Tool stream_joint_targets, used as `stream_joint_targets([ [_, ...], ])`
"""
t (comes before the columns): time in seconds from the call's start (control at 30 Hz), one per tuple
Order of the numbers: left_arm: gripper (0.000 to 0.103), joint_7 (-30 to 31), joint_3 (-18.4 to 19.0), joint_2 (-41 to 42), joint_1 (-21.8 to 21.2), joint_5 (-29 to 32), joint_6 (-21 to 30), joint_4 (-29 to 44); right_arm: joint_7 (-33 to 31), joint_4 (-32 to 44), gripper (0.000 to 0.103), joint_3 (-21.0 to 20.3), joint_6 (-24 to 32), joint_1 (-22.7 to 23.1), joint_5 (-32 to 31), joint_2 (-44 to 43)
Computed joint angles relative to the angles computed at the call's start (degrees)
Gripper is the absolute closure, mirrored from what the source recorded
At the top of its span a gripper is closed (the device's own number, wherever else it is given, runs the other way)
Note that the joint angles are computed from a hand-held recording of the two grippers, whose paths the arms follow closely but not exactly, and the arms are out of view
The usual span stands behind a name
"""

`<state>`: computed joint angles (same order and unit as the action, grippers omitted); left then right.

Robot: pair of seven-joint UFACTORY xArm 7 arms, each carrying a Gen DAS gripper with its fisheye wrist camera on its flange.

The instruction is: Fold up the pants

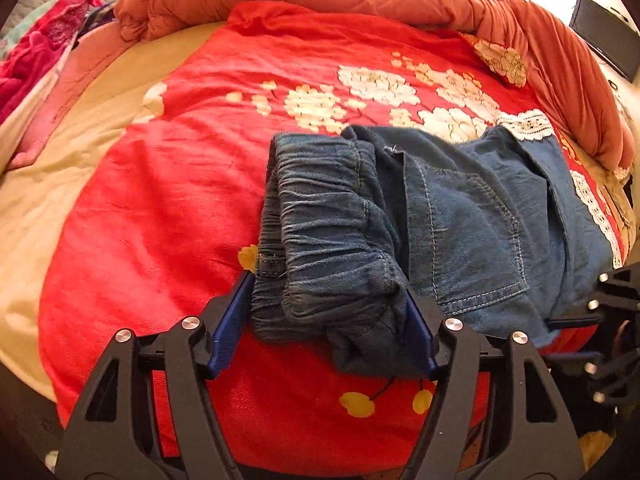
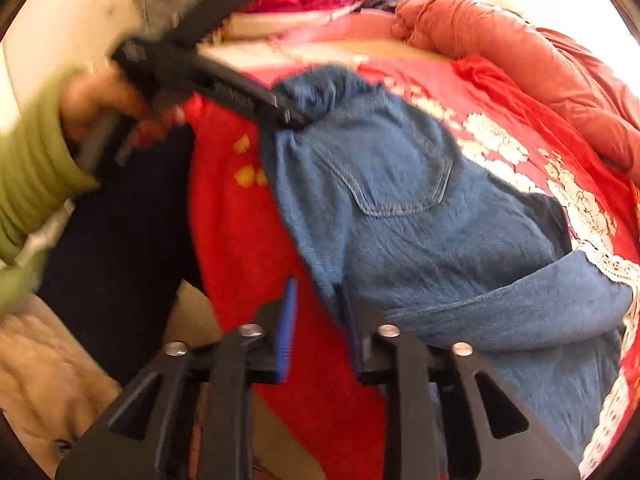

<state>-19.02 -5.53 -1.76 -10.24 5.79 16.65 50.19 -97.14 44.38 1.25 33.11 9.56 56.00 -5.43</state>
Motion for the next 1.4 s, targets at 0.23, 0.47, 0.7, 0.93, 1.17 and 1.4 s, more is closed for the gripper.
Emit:
stream_joint_targets([
  [0.23,0.042,-0.71,-0.41,-10.54,-1.8,-3.84,-7.96,-7.28,-3.29,0.49,0.058,-3.53,2.95,-1.27,11.05,-4.87],
  [0.47,0.042,4.2,-2.81,-1.24,-5.21,-3.68,-5.22,2.53,5.51,8.51,0.058,-1.14,-3.71,-2.89,11.69,4.55],
  [0.7,0.043,-2.41,-2.12,6.95,-7.3,6.73,1.65,8.04,19.38,11.25,0.058,1.52,-8.99,-6.48,-0.21,11.56],
  [0.93,0.042,-0.67,-1.7,6.54,-7.02,4.14,0.28,6.84,15.77,11.86,0.056,2.72,-2.67,-11.0,5.28,11.19],
  [1.17,0.042,16.47,-5.12,4.66,-7.51,-14.67,-2.59,9.92,11.41,13.22,0.04,-0.73,-2.17,-12.11,14.88,7.47],
  [1.4,0.042,35.19,-10.93,16.29,-5.9,-35.36,7.01,24.48,22.22,21.7,0.033,-0.79,-8.53,-13.52,4.67,14.03],
])
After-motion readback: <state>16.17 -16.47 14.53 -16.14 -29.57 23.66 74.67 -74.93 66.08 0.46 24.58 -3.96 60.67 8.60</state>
